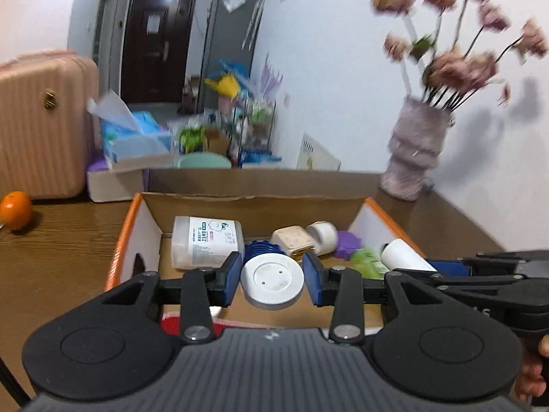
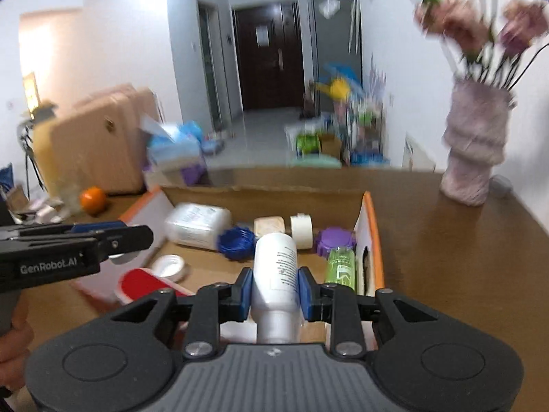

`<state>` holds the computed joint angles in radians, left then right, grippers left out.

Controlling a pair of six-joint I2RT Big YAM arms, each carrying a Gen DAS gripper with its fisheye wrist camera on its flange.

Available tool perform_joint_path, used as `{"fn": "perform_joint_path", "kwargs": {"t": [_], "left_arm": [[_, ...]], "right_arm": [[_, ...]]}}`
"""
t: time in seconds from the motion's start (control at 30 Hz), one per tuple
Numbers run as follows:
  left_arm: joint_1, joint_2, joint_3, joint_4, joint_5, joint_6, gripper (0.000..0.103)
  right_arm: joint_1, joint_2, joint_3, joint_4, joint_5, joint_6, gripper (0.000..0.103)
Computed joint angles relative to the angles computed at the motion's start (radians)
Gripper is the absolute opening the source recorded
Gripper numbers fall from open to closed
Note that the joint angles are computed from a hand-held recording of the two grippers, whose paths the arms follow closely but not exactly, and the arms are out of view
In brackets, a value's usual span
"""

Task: Organize rigid objects
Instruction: 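Carry the white cap and white bottle into the box and release them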

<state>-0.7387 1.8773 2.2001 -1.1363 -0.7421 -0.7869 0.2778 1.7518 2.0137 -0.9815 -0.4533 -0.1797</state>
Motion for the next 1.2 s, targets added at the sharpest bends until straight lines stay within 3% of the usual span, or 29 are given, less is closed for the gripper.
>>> {"fn": "perform_joint_path", "kwargs": {"t": [0.17,0.27,0.3,0.33,0.4,0.53,0.7,0.97,1.2], "left_arm": [[0.065,0.085,0.065,-0.061,0.067,0.034,0.040],[0.077,0.078,0.024,-0.013,0.090,0.072,0.040],[0.080,0.067,0.002,0.009,0.103,0.075,0.043],[0.082,0.058,-0.010,0.030,0.114,0.080,0.056],[0.079,0.045,-0.027,0.057,0.106,0.092,0.071],[0.065,0.043,-0.015,0.069,0.065,0.135,0.072],[0.051,0.039,0.026,0.017,0.031,0.129,0.073],[-0.003,-0.017,0.048,-0.021,-0.010,0.148,0.086],[-0.082,-0.007,0.156,-0.123,-0.098,0.127,0.098]], "right_arm": [[0.058,0.198,0.230,-0.114,0.144,-0.055,0.027],[0.077,0.249,0.270,-0.123,0.195,-0.079,0.027],[0.080,0.253,0.268,-0.117,0.203,-0.079,0.027],[0.083,0.256,0.266,-0.112,0.209,-0.082,0.027],[0.084,0.240,0.240,-0.073,0.200,-0.099,0.034],[0.085,0.245,0.257,-0.072,0.207,-0.103,0.038],[0.073,0.233,0.263,-0.089,0.205,-0.100,0.038],[0.045,0.125,0.213,-0.080,0.173,-0.112,0.048],[0.006,0.061,0.235,-0.191,0.078,-0.103,0.057]]}}
